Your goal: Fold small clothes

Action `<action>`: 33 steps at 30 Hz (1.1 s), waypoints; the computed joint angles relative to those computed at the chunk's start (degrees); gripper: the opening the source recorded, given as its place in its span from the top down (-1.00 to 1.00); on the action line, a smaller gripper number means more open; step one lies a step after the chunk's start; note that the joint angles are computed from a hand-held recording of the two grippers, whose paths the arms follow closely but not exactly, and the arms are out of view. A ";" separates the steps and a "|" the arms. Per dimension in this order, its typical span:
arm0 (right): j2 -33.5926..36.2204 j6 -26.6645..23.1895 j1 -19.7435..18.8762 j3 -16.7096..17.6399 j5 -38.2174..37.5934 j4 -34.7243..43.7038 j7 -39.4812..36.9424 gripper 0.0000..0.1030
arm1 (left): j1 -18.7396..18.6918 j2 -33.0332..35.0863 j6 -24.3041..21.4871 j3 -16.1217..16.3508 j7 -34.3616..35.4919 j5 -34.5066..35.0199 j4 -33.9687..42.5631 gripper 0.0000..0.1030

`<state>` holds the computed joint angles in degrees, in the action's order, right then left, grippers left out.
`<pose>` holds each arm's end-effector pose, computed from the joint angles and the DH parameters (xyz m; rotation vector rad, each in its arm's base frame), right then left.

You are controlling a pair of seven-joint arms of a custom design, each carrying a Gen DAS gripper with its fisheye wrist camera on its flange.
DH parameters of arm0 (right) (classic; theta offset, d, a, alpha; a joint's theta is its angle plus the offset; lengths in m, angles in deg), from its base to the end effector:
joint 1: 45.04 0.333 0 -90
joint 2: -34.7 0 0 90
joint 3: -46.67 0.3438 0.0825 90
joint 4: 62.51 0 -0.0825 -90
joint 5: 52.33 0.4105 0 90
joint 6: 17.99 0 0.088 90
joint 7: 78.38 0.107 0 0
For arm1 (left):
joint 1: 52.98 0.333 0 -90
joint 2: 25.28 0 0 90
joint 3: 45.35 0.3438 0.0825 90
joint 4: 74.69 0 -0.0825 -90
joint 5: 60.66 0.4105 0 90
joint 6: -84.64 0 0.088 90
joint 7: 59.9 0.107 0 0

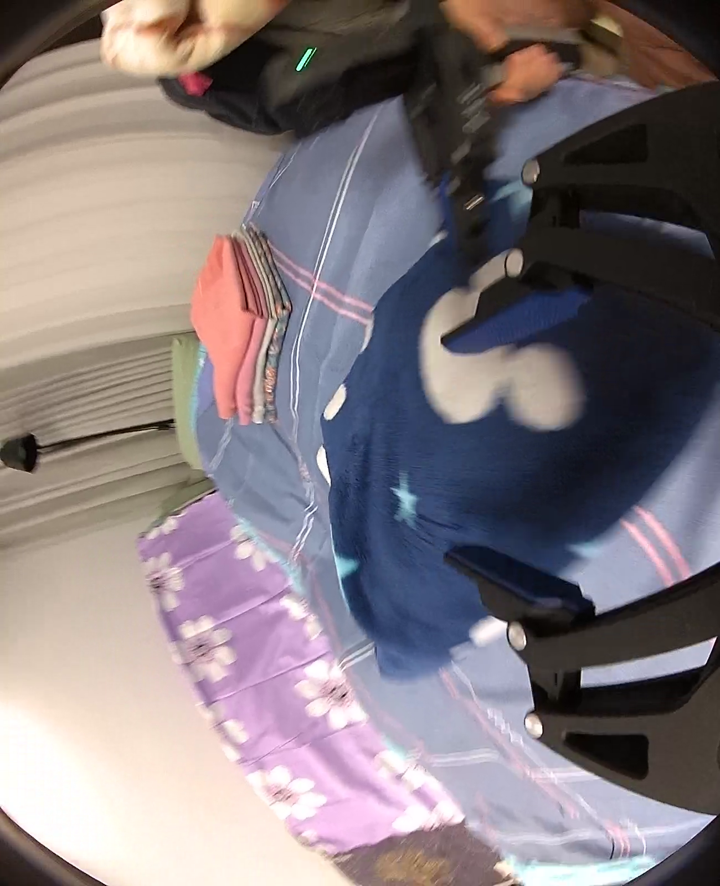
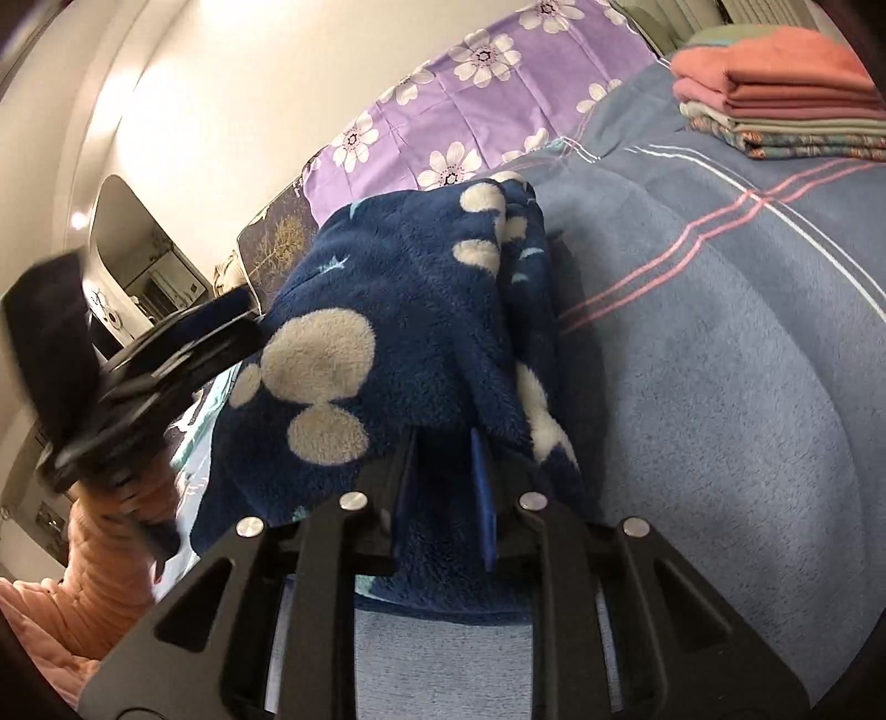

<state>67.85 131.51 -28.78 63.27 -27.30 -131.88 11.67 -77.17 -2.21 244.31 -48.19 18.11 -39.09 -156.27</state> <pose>0.7221 0.3678 0.5680 -1.6771 1.4086 0.0514 0.6784 -0.3556 0.6013 -1.1499 2.0170 -0.9335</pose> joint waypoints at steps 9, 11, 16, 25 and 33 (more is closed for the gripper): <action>-1.60 3.13 1.97 -2.01 -3.92 -2.71 2.70 0.65 | -1.33 -9.20 -3.37 -1.00 -10.81 11.47 -14.37 -0.64; -2.05 4.69 2.88 -2.83 -5.88 -3.63 4.13 0.64 | -2.04 -6.36 -8.14 -1.34 -14.09 13.30 -11.37 -0.64; -2.06 3.88 3.80 -3.84 -10.03 -3.20 7.91 0.64 | -5.93 -1.13 -15.11 1.57 -24.89 22.63 -5.25 -0.64; -1.51 1.81 4.20 -3.62 -14.21 -2.13 6.78 0.65 | -4.37 -4.15 -22.27 -0.33 -32.80 32.72 -9.04 -0.65; -1.42 1.99 4.45 -3.91 -14.76 -2.04 7.10 0.64 | 1.36 -7.44 -13.66 -5.54 -21.61 23.18 -13.03 0.09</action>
